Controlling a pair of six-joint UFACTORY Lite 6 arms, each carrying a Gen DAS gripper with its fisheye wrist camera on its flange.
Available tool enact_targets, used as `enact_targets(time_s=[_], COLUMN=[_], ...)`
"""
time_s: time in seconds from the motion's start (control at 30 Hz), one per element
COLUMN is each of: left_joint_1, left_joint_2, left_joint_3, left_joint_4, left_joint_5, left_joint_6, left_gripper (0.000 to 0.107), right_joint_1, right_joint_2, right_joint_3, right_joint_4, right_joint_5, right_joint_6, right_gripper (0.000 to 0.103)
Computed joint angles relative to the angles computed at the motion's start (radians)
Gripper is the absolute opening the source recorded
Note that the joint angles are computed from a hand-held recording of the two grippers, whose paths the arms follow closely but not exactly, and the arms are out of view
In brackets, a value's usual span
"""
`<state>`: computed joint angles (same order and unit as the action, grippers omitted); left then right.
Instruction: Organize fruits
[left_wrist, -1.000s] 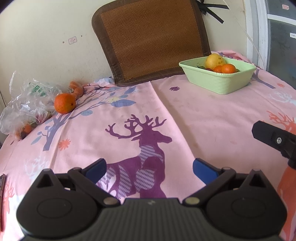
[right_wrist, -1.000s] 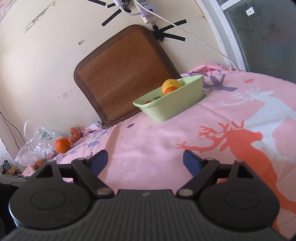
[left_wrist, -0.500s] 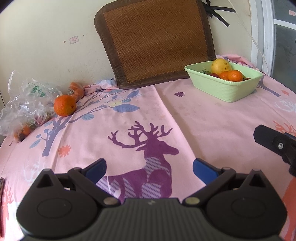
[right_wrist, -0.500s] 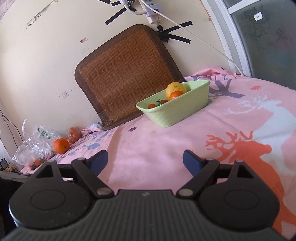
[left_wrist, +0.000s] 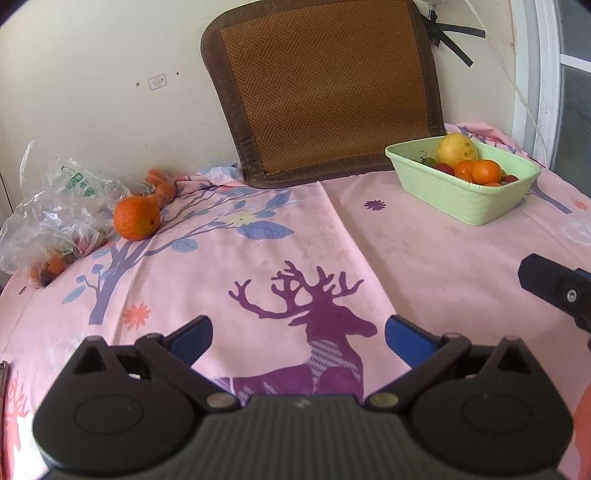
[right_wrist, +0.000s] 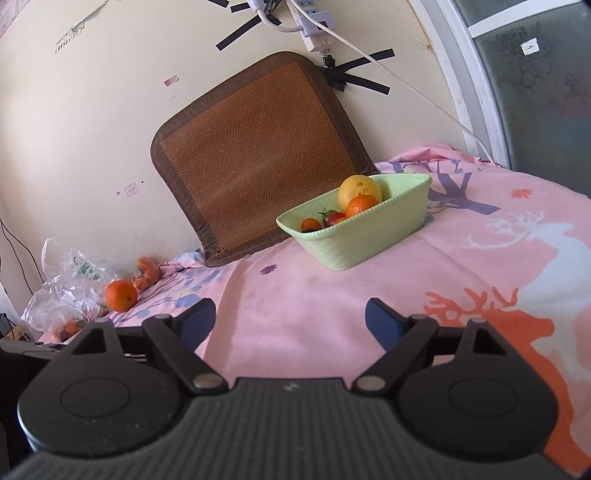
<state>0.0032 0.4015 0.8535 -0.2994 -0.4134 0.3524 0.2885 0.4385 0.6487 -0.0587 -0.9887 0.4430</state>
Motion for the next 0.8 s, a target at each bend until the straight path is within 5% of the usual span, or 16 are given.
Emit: enact_targets(time_s=[0.8], left_joint_1=[0.037], left_joint_2=[0.021], left_joint_3=[0.045], left_joint_4=[0.166], left_joint_5=[0.01], left_joint_6=[-0.147], left_gripper=[0.103], right_joint_1=[-0.007], right_joint_2=[-0.019], right_joint_3=[0.051], right_joint_4=[0.0], right_joint_5=[0.065], right_joint_6=[-0.051], right_gripper=[0.091])
